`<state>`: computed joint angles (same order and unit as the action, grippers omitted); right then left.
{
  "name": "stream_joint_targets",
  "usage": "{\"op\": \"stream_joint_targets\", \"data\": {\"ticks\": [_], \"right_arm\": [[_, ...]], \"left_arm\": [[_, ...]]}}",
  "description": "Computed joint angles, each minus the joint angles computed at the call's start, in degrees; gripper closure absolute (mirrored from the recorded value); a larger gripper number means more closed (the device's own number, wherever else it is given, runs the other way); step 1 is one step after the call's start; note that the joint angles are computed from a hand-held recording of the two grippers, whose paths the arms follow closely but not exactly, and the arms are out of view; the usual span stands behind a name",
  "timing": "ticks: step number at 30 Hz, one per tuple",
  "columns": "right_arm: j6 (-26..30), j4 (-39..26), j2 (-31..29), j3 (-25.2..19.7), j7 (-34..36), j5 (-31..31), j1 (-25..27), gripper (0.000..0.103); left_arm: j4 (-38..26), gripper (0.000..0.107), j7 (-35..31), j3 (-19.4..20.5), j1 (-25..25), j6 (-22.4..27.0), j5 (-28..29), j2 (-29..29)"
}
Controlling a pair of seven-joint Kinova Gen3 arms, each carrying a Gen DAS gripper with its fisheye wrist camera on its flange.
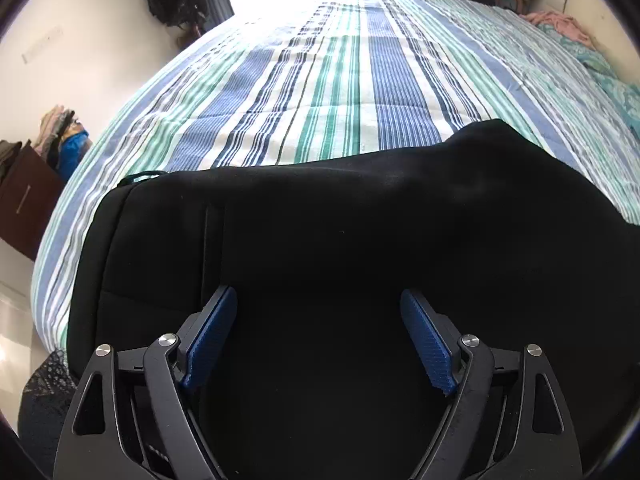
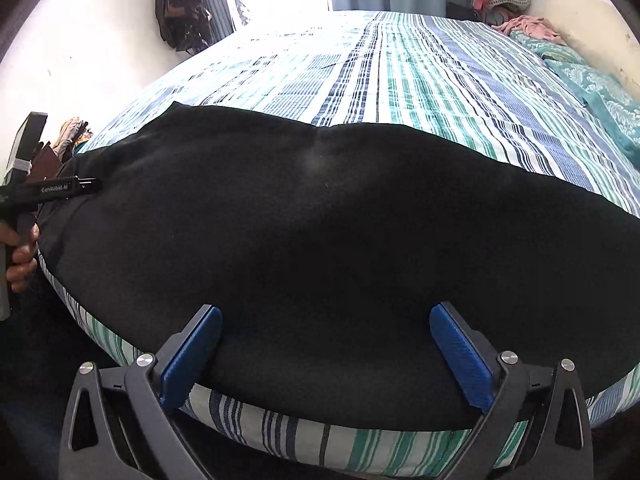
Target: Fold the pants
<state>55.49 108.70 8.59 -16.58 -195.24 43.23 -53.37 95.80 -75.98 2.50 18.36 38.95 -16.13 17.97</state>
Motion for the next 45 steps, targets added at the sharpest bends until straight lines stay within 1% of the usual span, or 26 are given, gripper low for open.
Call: {"op": "stream_joint_targets", "data": {"ticks": [1, 2, 3, 4, 6, 22, 24, 26, 27, 30, 31, 32, 34, 36, 40, 43, 45], "right_arm": [[0.04, -0.03, 0.09, 0.02, 0.05, 0.07, 0.02, 0.0], [0.36, -0.21, 0.3, 0.02, 0.09, 0.12, -0.07, 0.0], [0.79, -0.45, 0.55, 0.03, 0.06, 0.18, -0.22, 0.0], [1.13, -0.62, 0.77, 0.07, 0.03, 0.25, -0.38, 0.0], [1.44, -0.8, 1.04, 0.19, -0.19, 0.38, -0.66, 0.0], [2.59, -0.56, 1.47, 0.2, -1.92, 1.97, -2.05, 0.0], [3.33, -0.5, 1.8, 0.18, -2.86, 2.9, -2.65, 0.0], [4.49, 0.01, 2.21, 0.39, -5.13, 5.08, -4.23, 0.0], [4.78, 0.09, 2.16, -0.04, -5.11, 5.46, -4.11, 0.0], [4.61, -0.38, 0.8, -0.7, -1.92, 3.62, -2.42, 0.0], [5.65, -0.52, 0.26, -0.58, -2.0, 3.37, -2.53, 0.0], [7.42, -0.31, -0.48, 0.11, -3.0, 3.83, -3.7, 0.0], [8.18, 2.28, -3.3, 4.17, -6.12, 5.28, -7.76, 0.0], [6.53, 5.07, -6.92, 9.47, -5.7, 3.32, -9.88, 0.0], [3.18, 10.63, -15.71, 20.09, 1.09, -3.08, -9.88, 0.0], [2.52, 13.8, -21.84, 28.06, 8.08, -6.35, -9.37, 0.0], [3.22, 15.13, -25.41, 33.36, 12.74, -8.88, -8.7, 0.0]], "left_arm": [[-0.07, 0.022, 0.56, 0.21, -0.04, 0.65, -0.08, -0.29], [0.42, 0.023, 0.19, 1.2, -1.15, 0.99, 0.77, -1.21], [0.78, 0.023, -0.95, 1.37, -1.69, 0.88, 1.82, -1.65], [0.55, 0.022, -1.37, 0.79, -1.16, 0.7, 1.93, -1.26], [0.43, 0.022, -0.62, 0.52, -0.46, 1.28, 1.03, -1.44], [1.11, 0.022, 0.73, 0.25, 0.15, 0.11, -0.77, -1.25], [1.26, 0.022, 0.99, 0.16, 0.34, -0.07, -1.14, -1.27], [1.38, 0.022, 1.15, 0.11, 0.45, -0.17, -1.45, -1.29], [1.47, 0.022, 1.29, 0.06, 0.54, -0.27, -1.65, -1.3], [1.77, 0.022, 1.96, -0.14, 1.0, -0.58, -2.53, -1.33], [1.92, 0.021, 2.19, -0.21, 1.12, -0.75, -2.82, -1.35], [2.04, 0.021, 2.42, -0.26, 1.25, -0.88, -3.11, -1.38], [2.2, 0.021, 2.93, -0.38, 1.51, -1.03, -3.67, -1.37], [2.29, 0.021, 3.38, -0.46, 1.73, -1.12, -4.2, -1.33], [2.65, 0.021, 3.52, -0.38, 1.64, -1.59, -4.55, -1.45], [2.82, 0.021, 3.93, -0.5, 1.81, -1.81, -4.98, -1.48], [2.95, 0.021, 4.33, -0.61, 2.03, -1.93, -5.45, -1.49]]}}
